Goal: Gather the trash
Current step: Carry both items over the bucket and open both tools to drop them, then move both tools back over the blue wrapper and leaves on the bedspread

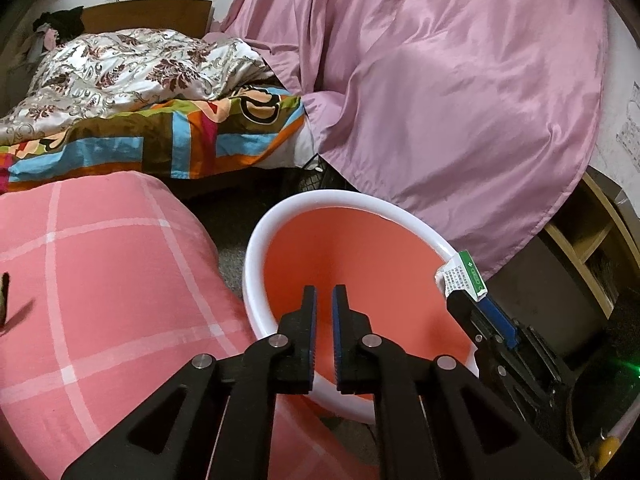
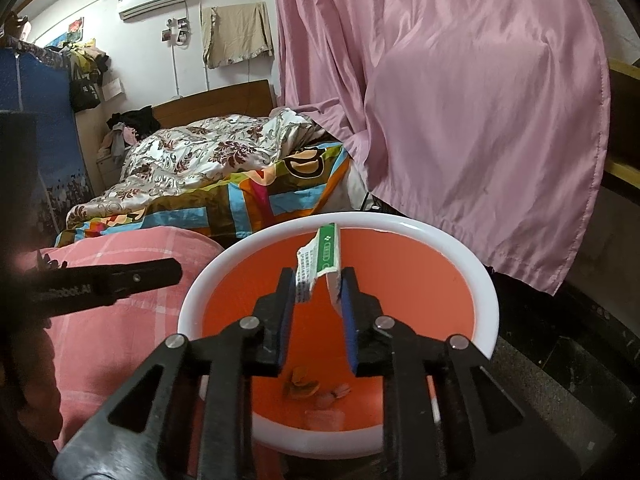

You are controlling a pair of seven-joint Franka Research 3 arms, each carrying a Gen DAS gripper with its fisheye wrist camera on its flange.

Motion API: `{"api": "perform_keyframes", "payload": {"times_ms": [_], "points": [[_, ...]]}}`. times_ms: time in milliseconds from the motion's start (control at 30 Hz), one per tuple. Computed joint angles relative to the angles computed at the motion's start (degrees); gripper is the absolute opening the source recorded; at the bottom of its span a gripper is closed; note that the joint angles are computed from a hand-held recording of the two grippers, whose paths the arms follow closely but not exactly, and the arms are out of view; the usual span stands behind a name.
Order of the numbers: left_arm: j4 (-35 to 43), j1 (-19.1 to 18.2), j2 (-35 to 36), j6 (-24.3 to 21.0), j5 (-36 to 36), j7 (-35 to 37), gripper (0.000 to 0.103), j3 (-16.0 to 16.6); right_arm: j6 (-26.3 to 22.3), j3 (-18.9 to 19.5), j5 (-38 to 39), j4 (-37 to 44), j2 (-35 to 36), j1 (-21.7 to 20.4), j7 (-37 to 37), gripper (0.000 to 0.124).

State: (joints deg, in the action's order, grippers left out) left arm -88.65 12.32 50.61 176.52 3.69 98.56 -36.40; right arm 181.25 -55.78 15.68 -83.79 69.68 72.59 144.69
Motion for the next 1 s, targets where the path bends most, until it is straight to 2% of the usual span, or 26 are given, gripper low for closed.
{"api": "perform_keyframes", "payload": {"times_ms": [133, 167, 300, 433, 600, 700, 767, 833, 867, 933, 1000], "points": [[-2.53, 1.32, -1.19, 2.77, 0.21, -0.86, 0.03, -0.68, -1.09, -0.25, -0.88, 0.1, -0.16, 0.01, -0.71, 0.034], [-3.35, 1.96, -1.44, 3.87, 0.52, -1.29, 0.032, -1.08, -1.5, -0.29, -1.25, 0.13, -0.23, 0.11, -0.62, 0.038], [-6.36, 3.31, -3.4, 7.02, 2.46, -4.7, 0.033, -0.58, -1.93, 1.63, -3.68, -0.01, -2.06, -1.22, -0.73, 0.05], [-8.67, 4.03, -5.31, 8.96, 4.41, -8.3, 0.038, 0.86, -1.47, 2.44, -3.96, -0.37, -2.86, -1.52, -0.49, 0.067], [-11.63, 4.35, -7.75, 11.41, 6.78, -12.87, 0.041, 3.07, -0.51, 6.26, -4.26, -0.23, -5.28, -3.33, -3.16, 0.077], [-13.65, 3.43, -9.61, 13.7, 7.72, -15.94, 0.049, 5.67, -1.53, 6.52, -5.07, -0.01, -5.81, -2.87, -4.2, 0.081], [-15.2, 2.57, -10.88, 15.87, 8.23, -17.95, 0.058, 7.63, -1.75, 7.04, -5.81, 0.01, -6.46, -2.97, -4.58, 0.087], [-16.79, 0.01, -12.55, 18.18, 7.92, -19.84, 0.065, 11.44, -1.03, 10.97, -6.84, 0.21, -8.82, -5.42, -6.72, 0.09], [-17.72, -2.07, -13.65, 19.37, 7.2, -20.7, 0.073, 14.21, -0.17, 11.29, -6.46, -0.15, -9.16, -5.5, -6.52, 0.091], [-19.09, -3.0, -14.65, 21.34, 7.7, -22.09, 0.081, 16.23, 1.84, 10.27, -4.81, -0.95, -8.85, -4.46, -6.11, 0.091], [-20.68, -4.57, -15.61, 24.34, 7.52, -23.41, 0.082, 18.8, 2.87, 6.41, -2.11, -1.23, -6.74, -1.62, -5.21, 0.092]]}}
